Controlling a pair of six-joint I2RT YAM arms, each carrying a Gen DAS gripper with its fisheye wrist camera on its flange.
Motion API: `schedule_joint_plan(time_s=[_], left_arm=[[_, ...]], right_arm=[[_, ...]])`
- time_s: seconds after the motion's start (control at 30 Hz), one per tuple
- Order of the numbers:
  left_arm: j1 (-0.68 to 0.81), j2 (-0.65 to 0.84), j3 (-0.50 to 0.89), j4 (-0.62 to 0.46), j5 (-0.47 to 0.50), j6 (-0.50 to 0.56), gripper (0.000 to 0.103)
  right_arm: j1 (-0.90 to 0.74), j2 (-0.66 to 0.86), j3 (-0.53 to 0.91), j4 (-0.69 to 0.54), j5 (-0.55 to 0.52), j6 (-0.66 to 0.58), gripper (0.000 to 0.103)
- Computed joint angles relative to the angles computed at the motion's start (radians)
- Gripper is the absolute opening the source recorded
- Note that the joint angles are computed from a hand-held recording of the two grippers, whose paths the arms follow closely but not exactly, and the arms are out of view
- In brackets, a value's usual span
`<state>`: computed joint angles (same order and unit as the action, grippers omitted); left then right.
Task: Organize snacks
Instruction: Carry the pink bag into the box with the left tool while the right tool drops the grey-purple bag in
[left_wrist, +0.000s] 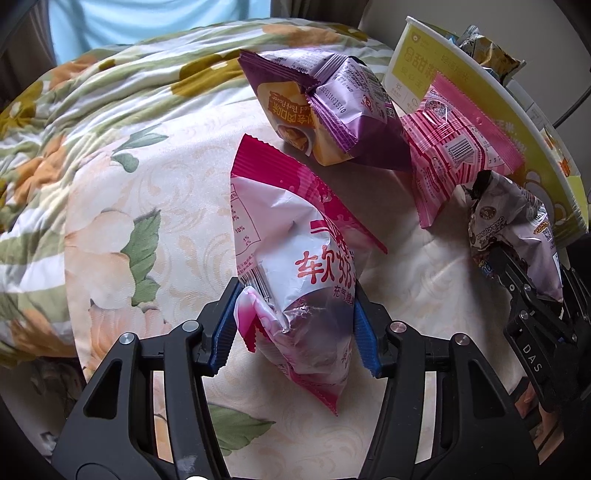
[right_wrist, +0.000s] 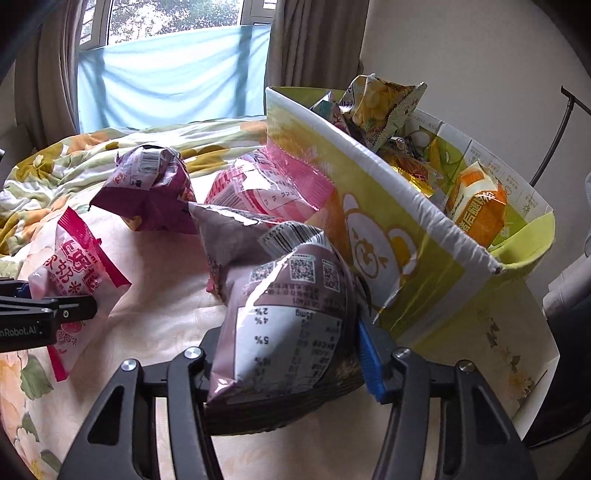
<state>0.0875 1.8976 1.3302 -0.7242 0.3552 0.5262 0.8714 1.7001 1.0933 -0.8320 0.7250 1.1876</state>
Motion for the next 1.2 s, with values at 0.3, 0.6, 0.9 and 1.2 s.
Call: schedule_joint_plan(time_s=[0.3, 0.6, 0.9, 1.2], left_arm=[[0.018, -0.147, -0.01, -0.098, 0.002, -0.022, 0.052], [-0.07, -0.318, 0.11, -0.226, 0.004, -0.144, 0.052], [-0.429, -0.359, 0.216, -0.2, -0.147, -0.489, 0.052], [-0.761, -0.15, 0.328, -0.141, -0.334, -0.808, 0.052]], right_arm=[[0.077, -0.133, 0.019, -0.033, -0.03, 0.01, 0.052], [0.032, -0.418, 0.085, -0.086, -0.047, -0.123, 0.052], [-0.324, -0.709, 0.054, -0.087, -0.251, -0.494, 0.052], [-0.954, -0.794, 0.018, -0.056, -0.795, -0.947, 0.052]])
